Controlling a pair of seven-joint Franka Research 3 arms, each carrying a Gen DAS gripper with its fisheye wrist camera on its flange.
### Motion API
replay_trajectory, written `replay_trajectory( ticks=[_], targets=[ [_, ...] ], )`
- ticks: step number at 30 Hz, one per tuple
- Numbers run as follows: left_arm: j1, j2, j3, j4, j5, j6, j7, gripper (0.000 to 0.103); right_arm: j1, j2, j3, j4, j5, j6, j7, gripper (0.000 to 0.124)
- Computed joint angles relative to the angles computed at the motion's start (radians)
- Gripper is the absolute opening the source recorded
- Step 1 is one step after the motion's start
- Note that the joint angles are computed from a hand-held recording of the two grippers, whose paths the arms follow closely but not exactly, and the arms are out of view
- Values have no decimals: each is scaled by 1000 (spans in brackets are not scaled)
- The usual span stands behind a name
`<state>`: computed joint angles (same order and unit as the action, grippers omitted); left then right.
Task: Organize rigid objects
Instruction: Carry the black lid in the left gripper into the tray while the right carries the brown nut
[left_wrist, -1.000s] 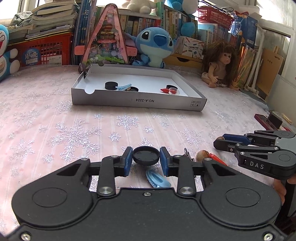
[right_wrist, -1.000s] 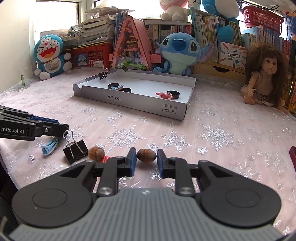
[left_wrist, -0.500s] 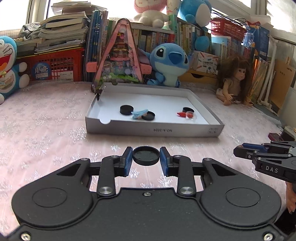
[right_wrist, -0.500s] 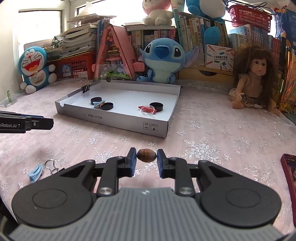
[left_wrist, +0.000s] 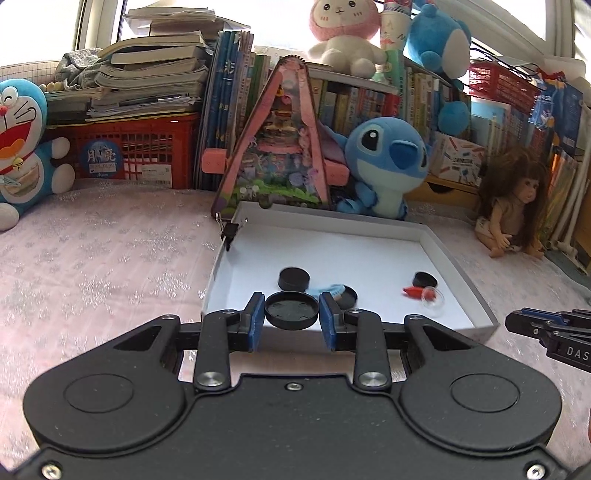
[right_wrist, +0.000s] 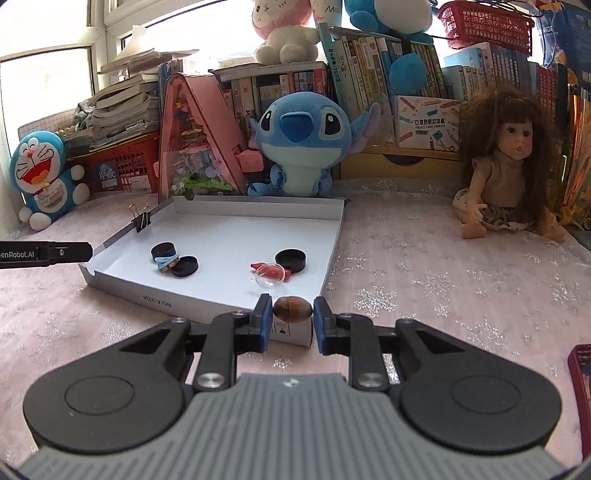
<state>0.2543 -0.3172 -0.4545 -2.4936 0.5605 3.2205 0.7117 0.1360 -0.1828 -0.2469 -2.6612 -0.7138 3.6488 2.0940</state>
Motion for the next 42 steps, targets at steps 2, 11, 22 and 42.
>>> replay_trajectory(
  ticks=[2, 11, 22, 42],
  targets=[
    [56, 25, -48, 33, 16, -10, -19, 30, 8, 24, -5, 35, -17, -13, 31, 28],
    [226, 209, -187, 241, 248, -88, -202, 30, -40, 152, 51, 227, -135, -65, 211, 28],
    [86, 458, -101, 496, 522, -251, -369, 30, -194, 332, 221, 527, -422, -179, 590, 28],
    [-187, 575, 106, 618, 424, -345, -209, 30, -410, 436, 526, 617, -292, -357, 402, 28]
  ],
)
